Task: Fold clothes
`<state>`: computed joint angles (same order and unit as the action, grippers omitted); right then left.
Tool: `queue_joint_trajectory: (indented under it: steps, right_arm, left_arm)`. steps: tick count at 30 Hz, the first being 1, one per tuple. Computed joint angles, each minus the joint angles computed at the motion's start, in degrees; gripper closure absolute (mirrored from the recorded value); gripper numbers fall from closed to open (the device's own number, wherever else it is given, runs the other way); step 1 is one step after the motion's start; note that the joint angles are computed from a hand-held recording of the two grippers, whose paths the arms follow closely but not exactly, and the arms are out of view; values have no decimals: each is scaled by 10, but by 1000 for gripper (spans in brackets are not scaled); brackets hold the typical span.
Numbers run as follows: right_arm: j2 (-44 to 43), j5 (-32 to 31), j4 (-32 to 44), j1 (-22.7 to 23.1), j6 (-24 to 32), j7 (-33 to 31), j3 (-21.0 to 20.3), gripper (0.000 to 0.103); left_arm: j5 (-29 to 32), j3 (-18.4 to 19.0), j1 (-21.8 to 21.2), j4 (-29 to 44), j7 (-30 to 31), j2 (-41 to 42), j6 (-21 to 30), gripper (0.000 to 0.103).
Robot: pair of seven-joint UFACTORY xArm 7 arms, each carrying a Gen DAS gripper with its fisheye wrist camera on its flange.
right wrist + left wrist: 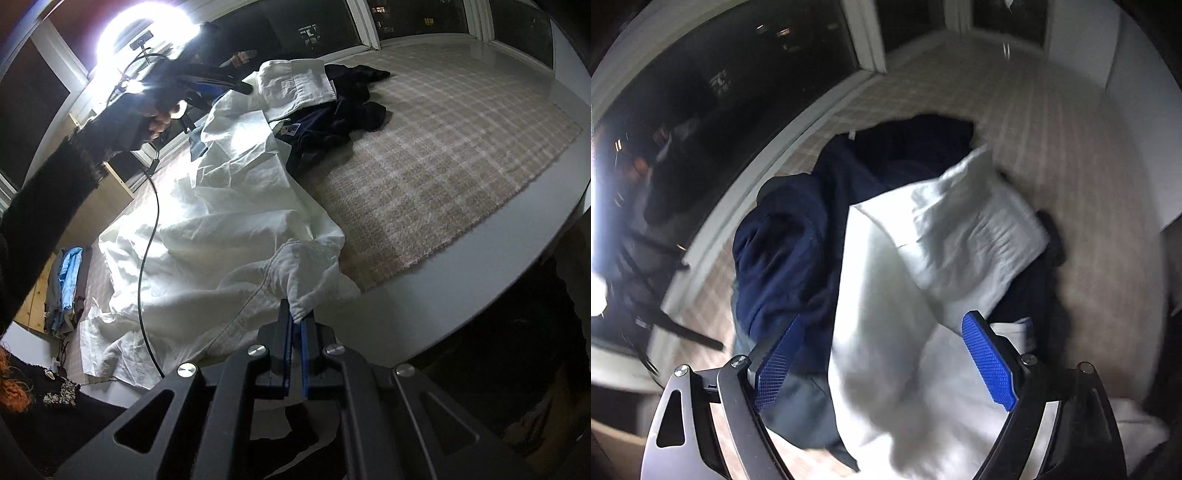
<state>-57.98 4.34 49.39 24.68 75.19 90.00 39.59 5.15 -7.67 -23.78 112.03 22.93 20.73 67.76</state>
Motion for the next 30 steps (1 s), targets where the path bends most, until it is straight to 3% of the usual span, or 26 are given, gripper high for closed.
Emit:
queue_joint_trajectory:
  steps: [1,2,3,6,12,15,19,24,25,27,30]
  right_arm:
    - [1,-1,0,0,0,-2,-1,99]
    - [3,-3,2,0,1,-4,-1,99]
    - [5,-4,4,0,3,-6,-1,99]
    - [11,-11,14,0,7,-19,-5,99]
    - [41,-64,67,-24,20,-107,-31,100]
    - [88,-105,115,-49,5,-190,-42,100]
    - [184,-161,189,-83,-43,-309,-48,100]
    - [348,-206,263,-84,-167,-405,-66,100]
    - [386,-190,269,-66,-202,-436,-84,100]
    - [460,-184,300,-48,-213,-466,-97,97]
    - [499,-139,306,-27,-217,-485,-128,93]
  left_arm:
    - [-8,-7,10,5,-1,3,8,67]
    - [-23,-2,11,9,1,5,16,92]
    - [-34,-2,16,14,1,8,24,95]
    - [-71,-3,37,25,2,9,45,96]
    - [-217,25,165,6,48,-101,64,101]
    - [-259,72,236,-43,85,-187,46,101]
    - [-290,160,327,-72,114,-263,66,101]
    - [-240,256,422,-193,141,-352,73,100]
    - [-205,264,438,-224,149,-361,77,98]
    - [-96,255,475,-306,138,-381,59,77]
    - [-22,255,511,-387,114,-403,44,82]
